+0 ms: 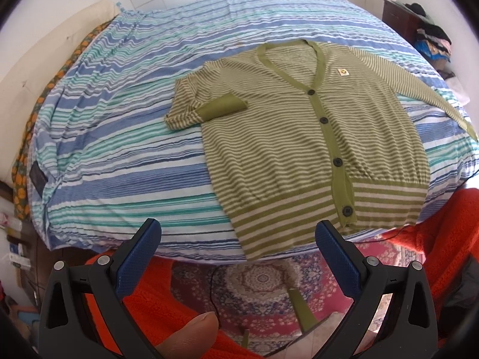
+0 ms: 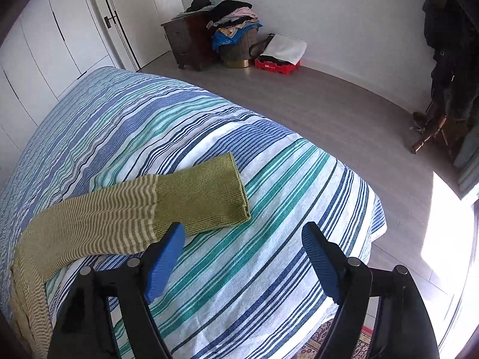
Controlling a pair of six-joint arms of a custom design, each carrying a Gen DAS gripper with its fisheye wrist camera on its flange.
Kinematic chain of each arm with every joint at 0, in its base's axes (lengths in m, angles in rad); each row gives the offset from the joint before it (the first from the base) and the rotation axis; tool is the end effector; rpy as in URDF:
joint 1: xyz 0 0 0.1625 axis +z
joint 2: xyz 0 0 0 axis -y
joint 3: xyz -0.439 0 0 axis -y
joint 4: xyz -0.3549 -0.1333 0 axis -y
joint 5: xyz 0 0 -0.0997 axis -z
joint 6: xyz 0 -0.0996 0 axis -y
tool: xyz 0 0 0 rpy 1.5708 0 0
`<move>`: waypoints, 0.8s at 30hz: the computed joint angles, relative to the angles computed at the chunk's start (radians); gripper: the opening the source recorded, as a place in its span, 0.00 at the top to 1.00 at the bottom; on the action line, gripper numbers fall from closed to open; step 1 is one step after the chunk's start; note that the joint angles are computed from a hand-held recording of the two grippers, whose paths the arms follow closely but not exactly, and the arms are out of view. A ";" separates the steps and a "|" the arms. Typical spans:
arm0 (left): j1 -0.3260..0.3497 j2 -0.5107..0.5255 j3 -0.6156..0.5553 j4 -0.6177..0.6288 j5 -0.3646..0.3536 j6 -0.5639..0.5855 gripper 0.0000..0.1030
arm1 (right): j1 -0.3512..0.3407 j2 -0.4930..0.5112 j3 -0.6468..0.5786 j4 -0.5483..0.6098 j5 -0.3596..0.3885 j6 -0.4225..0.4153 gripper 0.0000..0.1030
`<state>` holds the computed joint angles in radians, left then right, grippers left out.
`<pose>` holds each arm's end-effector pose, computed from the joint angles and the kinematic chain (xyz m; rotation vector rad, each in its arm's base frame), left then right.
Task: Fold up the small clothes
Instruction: 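Grasp the sleeve cuff with the right gripper and pull it outward, then move the left gripper to the other sleeve cuff and grasp it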
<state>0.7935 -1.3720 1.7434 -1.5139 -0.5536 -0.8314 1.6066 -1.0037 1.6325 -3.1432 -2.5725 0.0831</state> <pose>-0.1857 -0.4996 0.3750 0.1975 2.1034 -0.5260 0.0717 -0.6226 0.3733 -0.5978 -1.9600 1.0694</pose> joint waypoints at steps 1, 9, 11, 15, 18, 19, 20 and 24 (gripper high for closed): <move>0.003 -0.004 0.004 0.014 0.015 -0.012 0.01 | 0.029 0.008 0.012 -0.067 -0.024 -0.071 0.19; 0.024 -0.048 0.104 -0.251 0.074 0.166 0.01 | 0.289 0.088 0.191 -0.330 -0.031 -0.474 0.14; 0.027 -0.052 0.134 -0.350 0.063 0.233 0.01 | 0.348 0.120 0.222 -0.334 -0.041 -0.464 0.14; 0.027 -0.054 0.191 -0.430 0.036 0.313 0.00 | 0.447 0.168 0.233 -0.257 -0.013 -0.306 0.13; 0.027 -0.072 0.233 -0.461 -0.005 0.334 0.00 | 0.482 0.205 0.236 -0.181 0.107 -0.166 0.10; 0.033 -0.080 0.237 -0.469 -0.031 0.334 0.00 | 0.489 0.227 0.230 -0.159 0.135 -0.156 0.10; 0.040 -0.089 0.242 -0.482 -0.054 0.331 0.00 | 0.499 0.256 0.214 -0.130 0.138 -0.167 0.10; 0.063 -0.119 0.250 -0.492 -0.061 0.265 0.00 | 0.546 0.366 0.151 -0.130 0.099 -0.371 0.10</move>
<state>0.8570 -1.4910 1.9933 -2.0063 -0.6143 -0.5665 2.1529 -0.6377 1.7834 -3.2735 -2.4730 -0.2881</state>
